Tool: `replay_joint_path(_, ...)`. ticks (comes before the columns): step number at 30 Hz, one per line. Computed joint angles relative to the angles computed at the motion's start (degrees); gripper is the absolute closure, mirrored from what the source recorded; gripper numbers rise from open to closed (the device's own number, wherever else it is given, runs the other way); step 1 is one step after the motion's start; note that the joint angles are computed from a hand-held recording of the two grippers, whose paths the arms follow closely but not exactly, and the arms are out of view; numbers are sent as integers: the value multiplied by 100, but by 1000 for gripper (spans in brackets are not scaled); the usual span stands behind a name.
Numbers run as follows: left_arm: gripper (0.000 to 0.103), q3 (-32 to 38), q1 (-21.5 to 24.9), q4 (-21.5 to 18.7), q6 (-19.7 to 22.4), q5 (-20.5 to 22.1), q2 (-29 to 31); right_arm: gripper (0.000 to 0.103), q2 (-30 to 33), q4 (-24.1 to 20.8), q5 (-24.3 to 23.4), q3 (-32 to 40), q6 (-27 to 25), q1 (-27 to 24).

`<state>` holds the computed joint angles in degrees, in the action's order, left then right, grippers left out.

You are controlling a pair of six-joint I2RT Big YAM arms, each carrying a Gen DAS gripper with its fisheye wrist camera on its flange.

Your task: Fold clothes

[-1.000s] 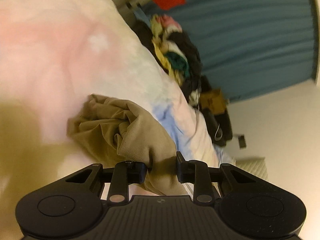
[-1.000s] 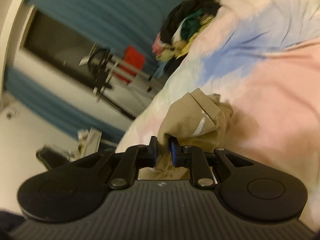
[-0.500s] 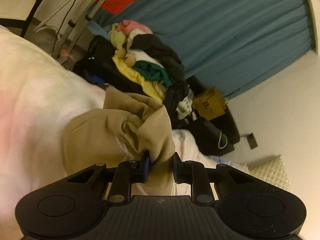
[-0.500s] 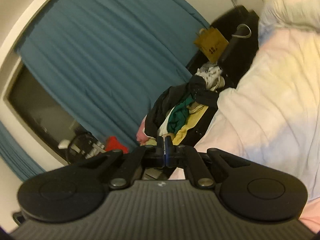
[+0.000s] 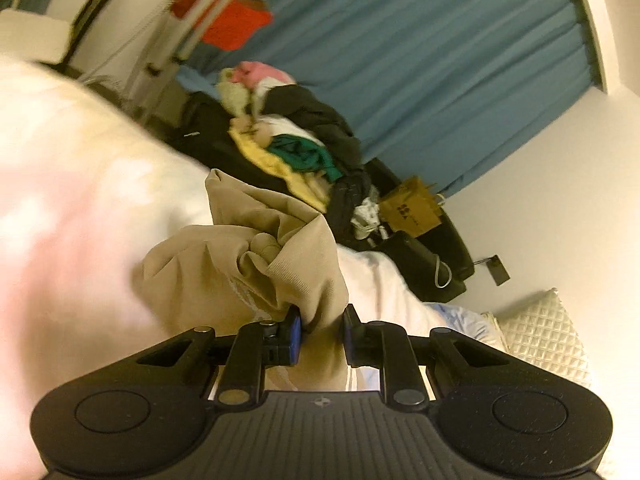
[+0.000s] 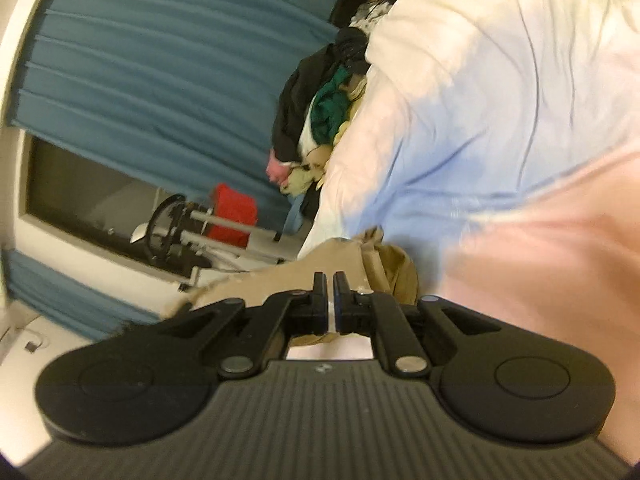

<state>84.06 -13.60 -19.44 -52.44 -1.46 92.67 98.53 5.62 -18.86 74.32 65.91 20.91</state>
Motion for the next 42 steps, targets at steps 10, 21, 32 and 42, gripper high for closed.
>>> replay_joint_path(10, 83, -3315, -144, 570, -1122, -332, -2499, 93, -702, -87, -1520, -1052, -105, 582)
replay_joint_path(21, 83, -4638, 70, 1558, -1554, -202, -3103, 22, -224, -332, -1973, -888, 501, 1371)
replay_joint_path(32, 82, -4454, -58, 1469, -1648, -409, -2813, 22, 151, 843, -932, -1023, 1984, 1435)
replay_joint_path(42, 82, -4494, -60, 1526, -1874, -387, -2809, 79, -127, 33, 83, -919, 1286, 1580)
